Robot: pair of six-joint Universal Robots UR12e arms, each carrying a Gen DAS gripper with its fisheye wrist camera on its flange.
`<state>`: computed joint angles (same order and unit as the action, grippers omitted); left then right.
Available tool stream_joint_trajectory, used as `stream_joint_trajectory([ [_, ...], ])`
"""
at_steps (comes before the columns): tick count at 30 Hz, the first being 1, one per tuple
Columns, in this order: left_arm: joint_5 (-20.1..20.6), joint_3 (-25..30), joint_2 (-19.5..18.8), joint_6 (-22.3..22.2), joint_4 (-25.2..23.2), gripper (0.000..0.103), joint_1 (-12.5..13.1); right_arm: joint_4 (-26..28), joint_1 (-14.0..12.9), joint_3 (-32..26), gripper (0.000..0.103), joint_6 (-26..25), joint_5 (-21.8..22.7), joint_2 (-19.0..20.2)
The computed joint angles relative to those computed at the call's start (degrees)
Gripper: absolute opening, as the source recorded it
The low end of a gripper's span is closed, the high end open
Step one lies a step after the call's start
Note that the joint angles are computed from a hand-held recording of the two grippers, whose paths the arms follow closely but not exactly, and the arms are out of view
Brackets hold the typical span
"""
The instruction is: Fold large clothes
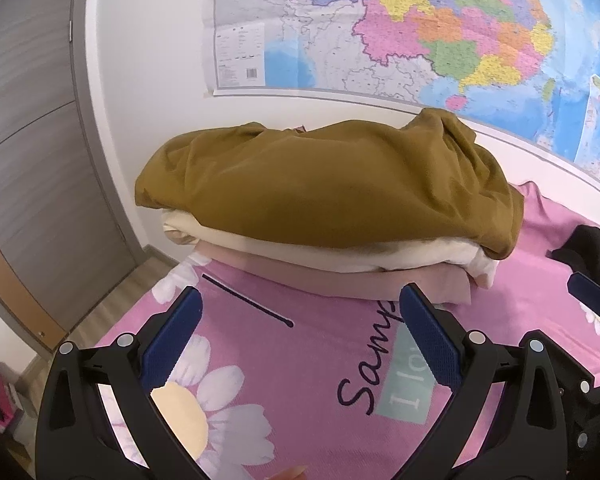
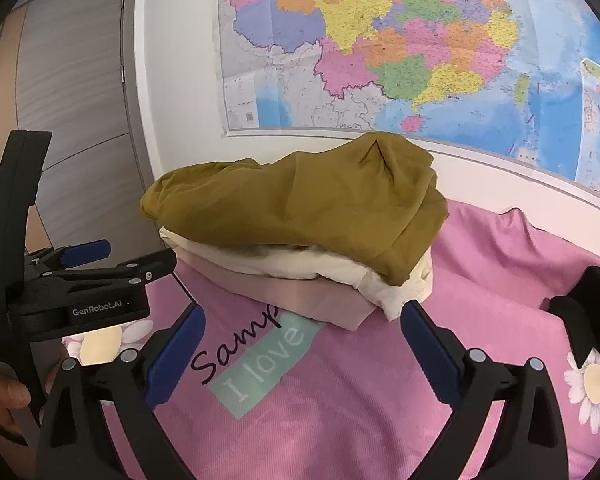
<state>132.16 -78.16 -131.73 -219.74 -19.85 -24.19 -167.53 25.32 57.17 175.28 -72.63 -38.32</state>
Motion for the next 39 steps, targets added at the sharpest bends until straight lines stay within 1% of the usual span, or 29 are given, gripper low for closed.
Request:
stream_joint_trajectory([
  [8,-0.55,-0.25,0.11,-0.18,0.09,0.097,-0.30,-0.51,-0.30,1.43,0.096,0.20,0.57,-0.78],
  [13,-0.08,-0.33,0.20,-0.82,-0.60,0.098,-0.64,-0.86,-0.28,2.21,0.096,0.16,0.44,-1.24],
  [24,0.85,-0.69,0.32,-0.86,-0.05,0.098,-1.08,-1.89,-0.17,3.41,0.096,-0.29,0.31,-1.94],
  [39,1.10,-1.04,0.49,-1.21,0.01,0.098,-1.46,-2.75,0.00,4.39,0.096,-0.34,-0.12,-2.39],
])
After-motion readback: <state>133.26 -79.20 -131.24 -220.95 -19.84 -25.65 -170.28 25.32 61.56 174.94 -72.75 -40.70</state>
